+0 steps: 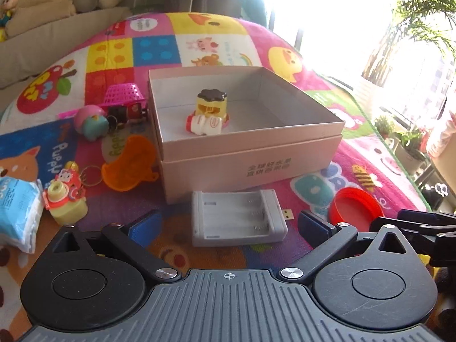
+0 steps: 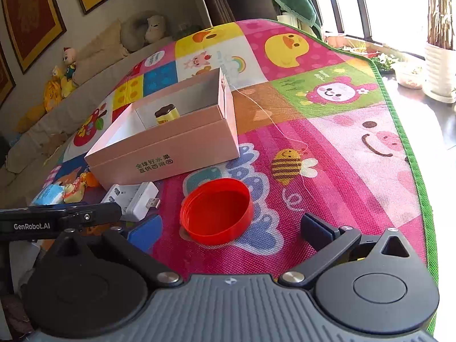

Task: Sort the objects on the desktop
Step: 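Lower the red lid onto the mat and open the right gripper, then grasp the white charger with the left gripper while the right gripper regrasps the red lid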

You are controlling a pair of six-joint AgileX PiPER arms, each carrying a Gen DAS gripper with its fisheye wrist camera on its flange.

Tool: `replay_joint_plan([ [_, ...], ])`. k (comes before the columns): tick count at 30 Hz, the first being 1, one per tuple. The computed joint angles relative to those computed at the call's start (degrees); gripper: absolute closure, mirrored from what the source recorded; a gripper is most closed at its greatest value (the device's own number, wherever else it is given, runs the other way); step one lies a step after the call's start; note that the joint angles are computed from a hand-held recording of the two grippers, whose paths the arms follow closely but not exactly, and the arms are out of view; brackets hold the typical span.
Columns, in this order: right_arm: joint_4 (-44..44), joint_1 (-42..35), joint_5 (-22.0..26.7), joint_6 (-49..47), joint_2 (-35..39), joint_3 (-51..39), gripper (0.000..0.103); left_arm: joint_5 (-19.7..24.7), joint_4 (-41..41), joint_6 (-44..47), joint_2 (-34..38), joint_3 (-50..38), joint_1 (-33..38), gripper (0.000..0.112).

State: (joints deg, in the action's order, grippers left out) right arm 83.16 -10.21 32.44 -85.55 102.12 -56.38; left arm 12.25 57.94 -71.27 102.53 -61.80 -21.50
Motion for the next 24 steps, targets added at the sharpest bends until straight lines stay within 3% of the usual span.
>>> replay_joint_plan([
  [3,3.01,-0.74,0.75,-1.61,-0.36,1.15,0.0,4.34,-0.21,2.43,3.59,-4.38,-1.82,0.009],
  [6,5.92,-0.52,-0.23,-4.24,-1.27,2.59,0.0,4.79,-2.39,4.32,4.58,-5.46,-1.92,0.01],
  [8,7.29,-0.49,-0.31,-5.91,-1.57,3.19,0.0,4.2,-0.87,3.11,4.12,-4.52,-1.64,0.026],
  [10,9.15,-0.03,-0.8,-8.53,-2.09,3.97,0.0,3.66,-1.25,3.32,3.22,-3.54,-1.1,0.028],
  [14,11.45,2.4,-3.17,-15.24,-3.92,5.29,0.0,2.66,5.58,-1.82,-1.11,2.59,-0.29,0.028],
  [17,11.62,6.92,-9.65,-20.82,-5.26,4.98,0.0,0.64,9.32,-4.08,-7.62,11.05,0.98,0.028],
  [20,-0.08,10.06,-14.69,-10.24,-3.59,0.92,0.0,0.52,10.87,-4.93,-13.31,17.32,2.04,0.028],
  [24,-16.55,11.88,-15.26,6.25,-0.34,-4.12,0.006,-1.71,9.12,-1.63,-16.9,21.22,3.95,0.024],
])
